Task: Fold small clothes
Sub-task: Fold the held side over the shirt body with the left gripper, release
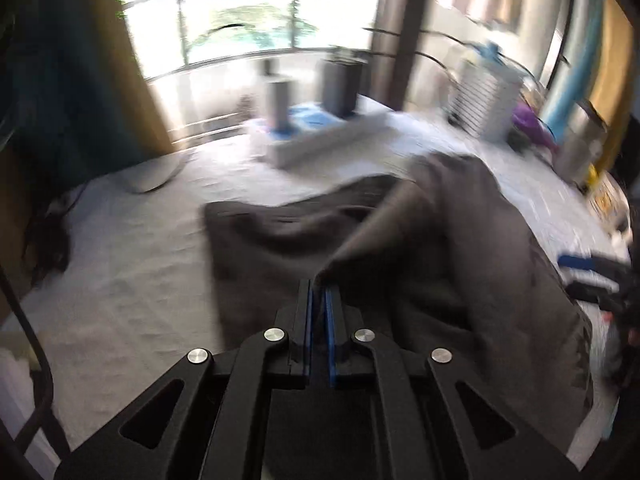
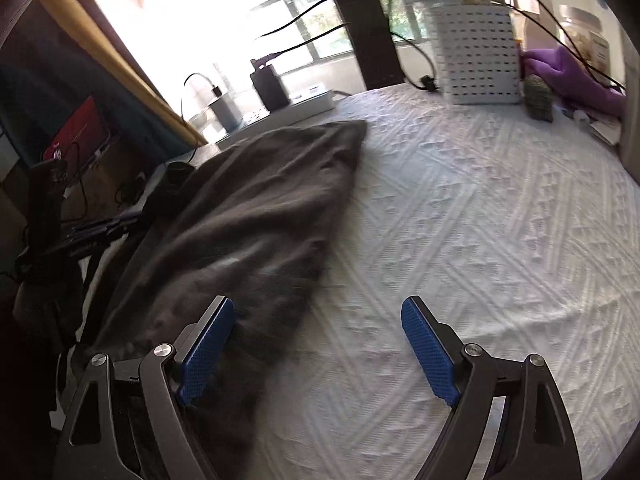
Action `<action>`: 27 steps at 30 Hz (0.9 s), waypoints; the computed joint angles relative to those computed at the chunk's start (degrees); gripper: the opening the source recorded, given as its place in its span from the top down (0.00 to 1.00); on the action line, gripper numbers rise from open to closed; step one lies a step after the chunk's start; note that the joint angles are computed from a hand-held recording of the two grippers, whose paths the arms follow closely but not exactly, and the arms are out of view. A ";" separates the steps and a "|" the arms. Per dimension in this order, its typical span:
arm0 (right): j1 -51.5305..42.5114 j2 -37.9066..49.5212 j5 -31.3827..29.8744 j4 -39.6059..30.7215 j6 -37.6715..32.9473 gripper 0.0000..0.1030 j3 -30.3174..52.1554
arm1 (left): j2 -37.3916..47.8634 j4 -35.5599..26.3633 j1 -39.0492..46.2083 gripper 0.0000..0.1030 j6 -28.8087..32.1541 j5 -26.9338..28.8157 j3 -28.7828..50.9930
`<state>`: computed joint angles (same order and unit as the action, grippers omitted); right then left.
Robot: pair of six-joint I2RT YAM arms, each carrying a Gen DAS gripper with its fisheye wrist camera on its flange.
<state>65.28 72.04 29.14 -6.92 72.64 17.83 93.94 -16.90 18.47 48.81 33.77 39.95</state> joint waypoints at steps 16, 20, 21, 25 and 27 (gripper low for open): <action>-2.85 9.28 -1.58 -1.77 -3.68 0.16 9.21 | 3.69 -3.06 6.17 0.42 1.62 5.73 6.80; -3.84 10.45 -2.03 -1.02 -5.75 0.16 10.00 | 7.95 1.13 -0.11 0.42 0.77 -1.98 6.81; -3.94 10.47 -1.97 -0.87 -6.14 0.16 10.04 | 8.77 2.49 -1.13 0.42 0.19 -3.08 6.58; -5.01 10.71 -1.99 -0.02 -8.72 0.16 10.46 | 11.94 8.28 -1.76 0.90 -3.38 -3.27 6.98; -5.44 10.96 -2.24 0.52 -9.55 0.16 10.46 | 13.37 11.41 -0.46 0.90 -8.41 -3.87 8.18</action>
